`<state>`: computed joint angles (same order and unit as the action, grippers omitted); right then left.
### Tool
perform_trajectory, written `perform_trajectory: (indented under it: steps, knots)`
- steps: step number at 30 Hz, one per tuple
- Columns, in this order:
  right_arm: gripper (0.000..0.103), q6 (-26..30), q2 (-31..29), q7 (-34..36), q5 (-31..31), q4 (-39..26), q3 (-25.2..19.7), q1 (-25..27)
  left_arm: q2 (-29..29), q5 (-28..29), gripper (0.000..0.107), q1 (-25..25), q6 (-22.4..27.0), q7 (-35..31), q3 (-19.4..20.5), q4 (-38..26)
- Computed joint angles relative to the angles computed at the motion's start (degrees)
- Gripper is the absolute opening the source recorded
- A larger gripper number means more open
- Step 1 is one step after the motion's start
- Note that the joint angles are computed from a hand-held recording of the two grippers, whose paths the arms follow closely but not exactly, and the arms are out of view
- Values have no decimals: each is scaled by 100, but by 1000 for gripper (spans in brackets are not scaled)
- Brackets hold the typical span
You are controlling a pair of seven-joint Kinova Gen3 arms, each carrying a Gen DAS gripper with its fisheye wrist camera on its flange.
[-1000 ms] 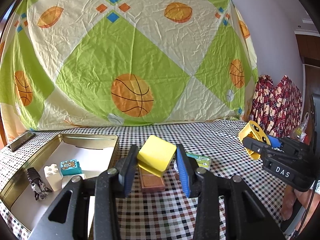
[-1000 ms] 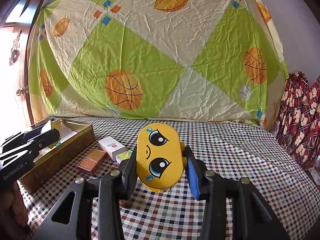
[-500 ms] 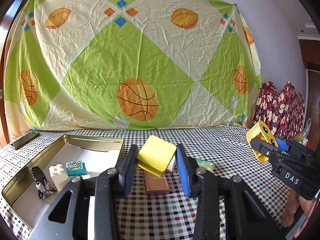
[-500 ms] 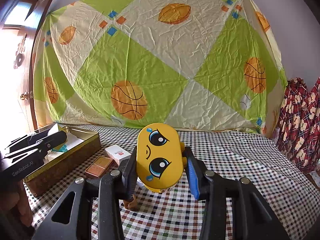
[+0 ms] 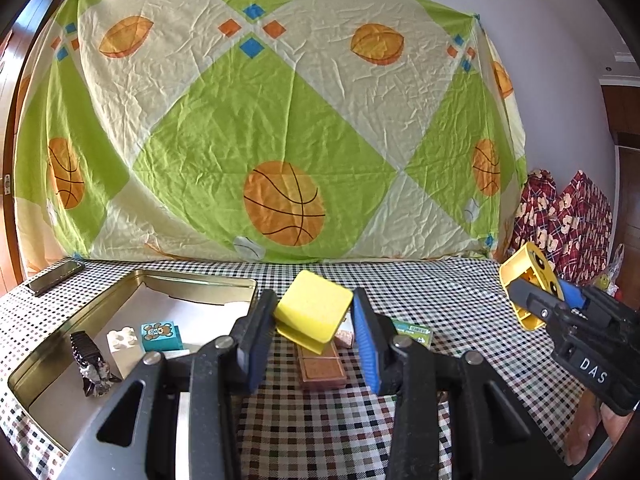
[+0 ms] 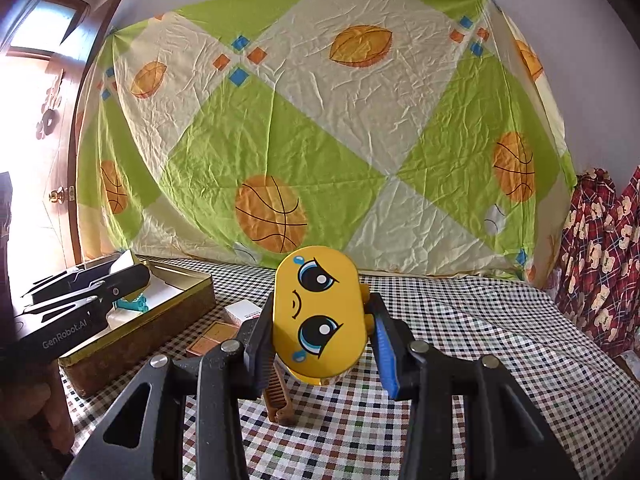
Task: Organize rigid objects
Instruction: 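Carry the yellow sponge and yellow face box toward the tin with both grippers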
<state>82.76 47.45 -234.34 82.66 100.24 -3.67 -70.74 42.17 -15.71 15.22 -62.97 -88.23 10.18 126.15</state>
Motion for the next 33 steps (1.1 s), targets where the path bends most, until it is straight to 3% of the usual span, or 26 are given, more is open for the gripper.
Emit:
perform_trajectory:
  steps: [7,33]
  knots:
    - [45,-106,25,-110,155,-60,2,1,-8,-244,37,-224,46,197,10,16]
    - [45,-877,411,960,476,-1113,366,-54,21,-637,37,-794,-131,449,-94,83]
